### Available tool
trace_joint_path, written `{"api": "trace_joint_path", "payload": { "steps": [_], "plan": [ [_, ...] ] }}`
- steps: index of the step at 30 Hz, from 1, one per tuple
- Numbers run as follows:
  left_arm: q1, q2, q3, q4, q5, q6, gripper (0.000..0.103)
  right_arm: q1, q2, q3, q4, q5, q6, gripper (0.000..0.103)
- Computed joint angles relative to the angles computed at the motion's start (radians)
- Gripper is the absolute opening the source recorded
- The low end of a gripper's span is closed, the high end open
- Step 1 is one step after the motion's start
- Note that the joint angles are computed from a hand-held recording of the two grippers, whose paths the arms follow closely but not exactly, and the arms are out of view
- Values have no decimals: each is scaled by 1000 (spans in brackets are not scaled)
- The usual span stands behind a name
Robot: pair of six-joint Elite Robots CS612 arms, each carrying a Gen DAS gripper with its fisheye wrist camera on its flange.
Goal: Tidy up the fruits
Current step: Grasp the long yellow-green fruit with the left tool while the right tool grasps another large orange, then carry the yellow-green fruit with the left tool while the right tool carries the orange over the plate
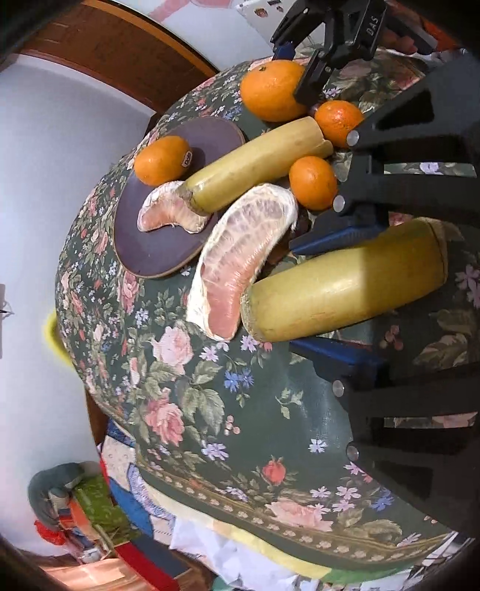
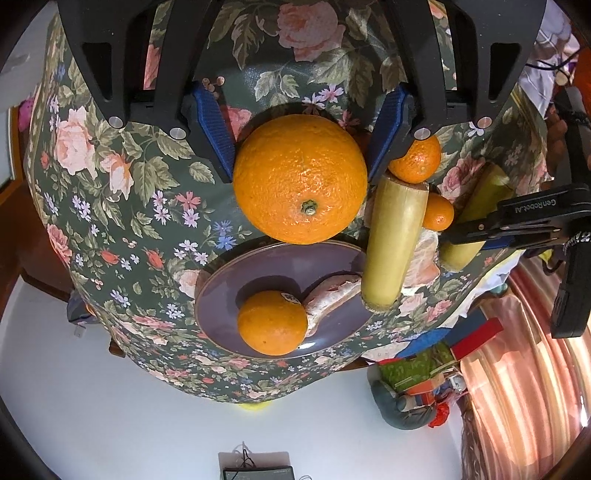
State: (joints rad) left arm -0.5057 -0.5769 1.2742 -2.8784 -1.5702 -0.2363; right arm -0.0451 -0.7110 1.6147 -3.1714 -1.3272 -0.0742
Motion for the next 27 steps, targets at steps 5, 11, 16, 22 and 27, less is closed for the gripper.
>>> {"api": "trace_joint_path", "payload": {
  "steps": [5, 11, 16, 22, 27],
  "plan": [
    [11, 16, -39, 63, -56, -31, 47, 1, 1, -6, 6, -1, 7, 66],
    [-4, 12, -33, 53, 1, -5, 45, 2, -1, -8, 8, -4, 10, 66],
    [-3, -6, -10, 20, -18, -1, 41, 0, -7, -1, -18, -6, 23, 66],
    [-8, -37, 30, -59, -24, 23, 38, 0, -17, 5, -62, -11, 31, 65],
    [-10, -58, 55, -137, -27, -4, 38, -3, -23, 3, -103, -15, 47, 65]
  ]
}}
